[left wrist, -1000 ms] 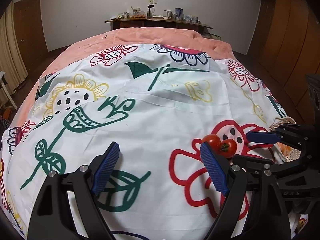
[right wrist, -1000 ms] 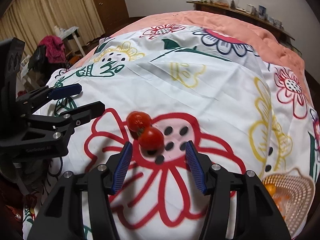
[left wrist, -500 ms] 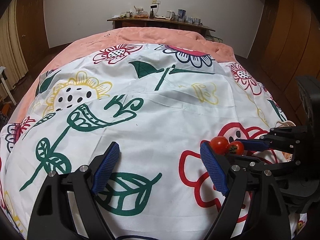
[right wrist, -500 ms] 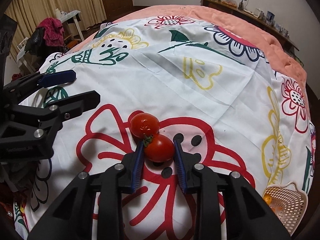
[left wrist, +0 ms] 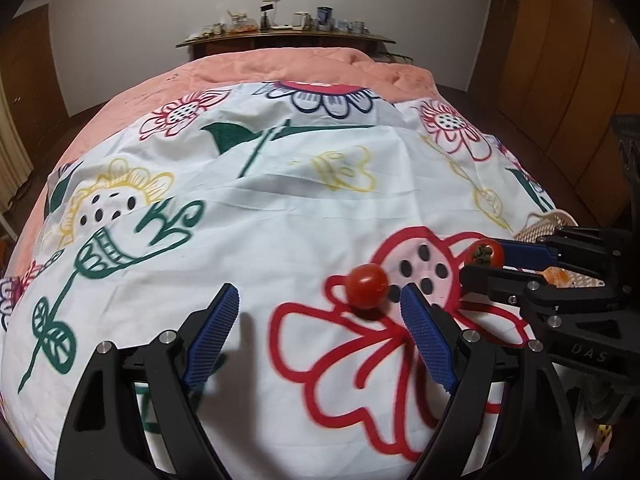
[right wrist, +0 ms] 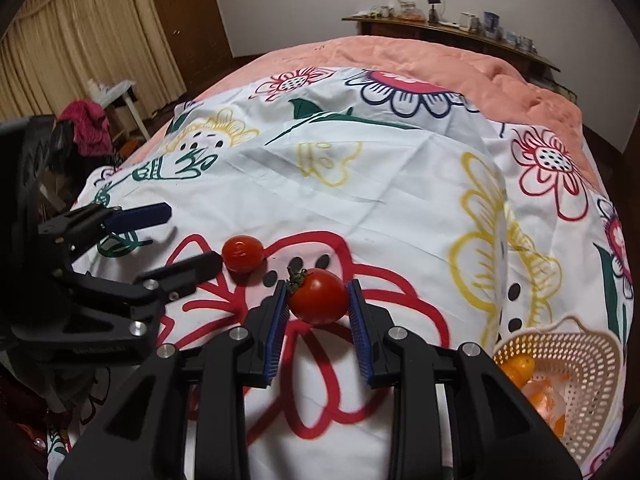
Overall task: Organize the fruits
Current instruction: 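Grasp a cherry tomato with the right tool while the left tool grasps another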
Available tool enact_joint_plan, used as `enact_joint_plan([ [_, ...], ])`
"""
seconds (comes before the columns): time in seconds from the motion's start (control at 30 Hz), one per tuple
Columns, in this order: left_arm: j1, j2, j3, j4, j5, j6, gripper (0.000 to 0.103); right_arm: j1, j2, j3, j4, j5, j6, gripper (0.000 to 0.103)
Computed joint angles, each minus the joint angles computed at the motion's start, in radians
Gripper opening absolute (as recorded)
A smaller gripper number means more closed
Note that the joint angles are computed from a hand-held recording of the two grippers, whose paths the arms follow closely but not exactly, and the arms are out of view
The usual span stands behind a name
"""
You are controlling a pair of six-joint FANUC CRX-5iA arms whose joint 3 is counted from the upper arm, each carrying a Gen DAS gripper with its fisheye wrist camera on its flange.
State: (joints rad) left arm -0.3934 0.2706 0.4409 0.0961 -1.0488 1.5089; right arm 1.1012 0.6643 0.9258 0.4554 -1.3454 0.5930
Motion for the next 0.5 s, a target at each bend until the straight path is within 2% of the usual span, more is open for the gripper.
enact_joint_plan([
  [0.13,-0.018,0.049,0.062,-0.001,-0.055,-0.019,0.083,0.000,-0.064,-0.114,0.017,0.064,-0.056,0.030],
  [0.27,-0.024,0.103,0.127,0.005,-0.118,-0.038,0.072,-0.001,-0.101,-0.183,0.026,0.107,-0.096,0.030],
  [0.33,-0.030,0.114,0.146,-0.015,-0.126,-0.035,0.066,-0.001,-0.120,-0.217,0.029,0.129,-0.117,0.030],
  [0.4,-0.031,0.122,0.157,-0.013,-0.130,-0.043,0.053,-0.003,-0.134,-0.244,0.031,0.148,-0.135,0.030],
  [0.43,-0.033,0.123,0.159,-0.018,-0.130,-0.040,0.052,-0.003,-0.141,-0.255,0.035,0.156,-0.144,0.030],
  [0.5,-0.034,0.121,0.154,-0.016,-0.125,-0.045,0.042,-0.002,-0.152,-0.275,0.046,0.169,-0.163,0.030],
])
